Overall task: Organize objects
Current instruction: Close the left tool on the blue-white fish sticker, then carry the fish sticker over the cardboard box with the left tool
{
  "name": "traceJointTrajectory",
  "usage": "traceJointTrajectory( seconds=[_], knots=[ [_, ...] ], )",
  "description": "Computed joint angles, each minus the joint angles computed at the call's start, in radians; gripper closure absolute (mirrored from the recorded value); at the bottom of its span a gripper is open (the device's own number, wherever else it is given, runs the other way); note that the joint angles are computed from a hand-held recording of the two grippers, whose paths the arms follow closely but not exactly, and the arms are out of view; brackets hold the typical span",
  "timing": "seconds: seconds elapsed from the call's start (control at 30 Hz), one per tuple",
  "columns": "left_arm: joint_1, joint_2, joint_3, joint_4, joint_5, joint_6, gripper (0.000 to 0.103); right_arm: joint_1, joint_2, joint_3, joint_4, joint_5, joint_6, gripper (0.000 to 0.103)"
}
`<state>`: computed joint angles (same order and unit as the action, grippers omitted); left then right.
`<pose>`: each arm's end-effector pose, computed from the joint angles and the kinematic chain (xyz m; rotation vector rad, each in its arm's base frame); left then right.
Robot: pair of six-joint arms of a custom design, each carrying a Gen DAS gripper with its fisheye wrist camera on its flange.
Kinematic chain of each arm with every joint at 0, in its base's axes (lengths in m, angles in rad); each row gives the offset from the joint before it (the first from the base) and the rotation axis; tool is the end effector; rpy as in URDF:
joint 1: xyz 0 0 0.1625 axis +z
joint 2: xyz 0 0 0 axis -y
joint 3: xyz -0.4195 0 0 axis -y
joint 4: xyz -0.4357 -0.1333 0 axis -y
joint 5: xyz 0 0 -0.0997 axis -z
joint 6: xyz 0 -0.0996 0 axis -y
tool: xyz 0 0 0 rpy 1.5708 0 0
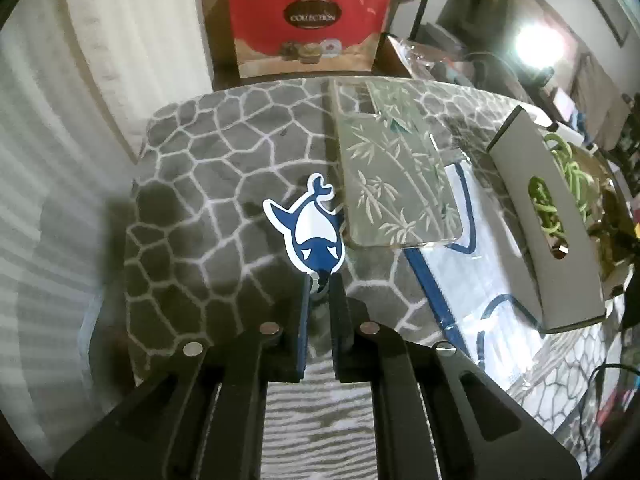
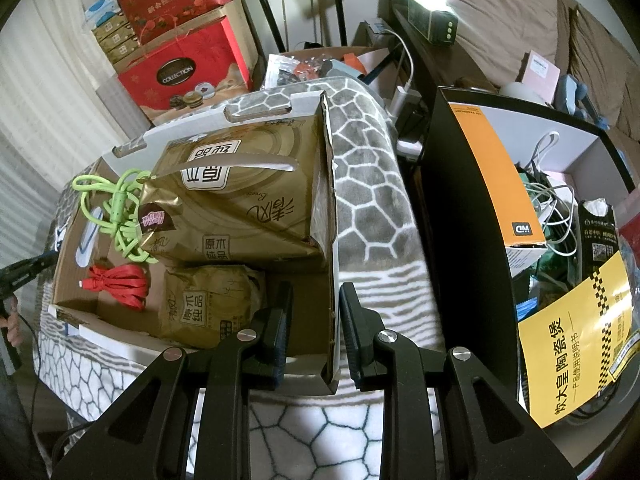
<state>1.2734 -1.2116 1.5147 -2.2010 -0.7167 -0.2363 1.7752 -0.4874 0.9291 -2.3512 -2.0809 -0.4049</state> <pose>0.0004 -0.7100 0.3953 -0.1033 2.3247 -0.6478 0.2630 -0.8518 0.1239 0.6638 -2.4944 0.3714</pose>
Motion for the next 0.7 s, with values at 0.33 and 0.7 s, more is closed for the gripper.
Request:
traceJointTrajectory(
  seconds=[0.33, 0.7],
  knots=[
    [-0.011, -0.062, 0.034, -0.083, -0.057, 0.006, 0.098, 0.000, 0.000, 0.001, 0.000, -0.001, 0.000, 0.079],
    [-0.078, -0.055, 0.011, -0.140, -0.178, 0.080, 0.102, -0.008, -0.012, 0.007, 0.006, 0.031, 0.033, 0.078]
  ],
)
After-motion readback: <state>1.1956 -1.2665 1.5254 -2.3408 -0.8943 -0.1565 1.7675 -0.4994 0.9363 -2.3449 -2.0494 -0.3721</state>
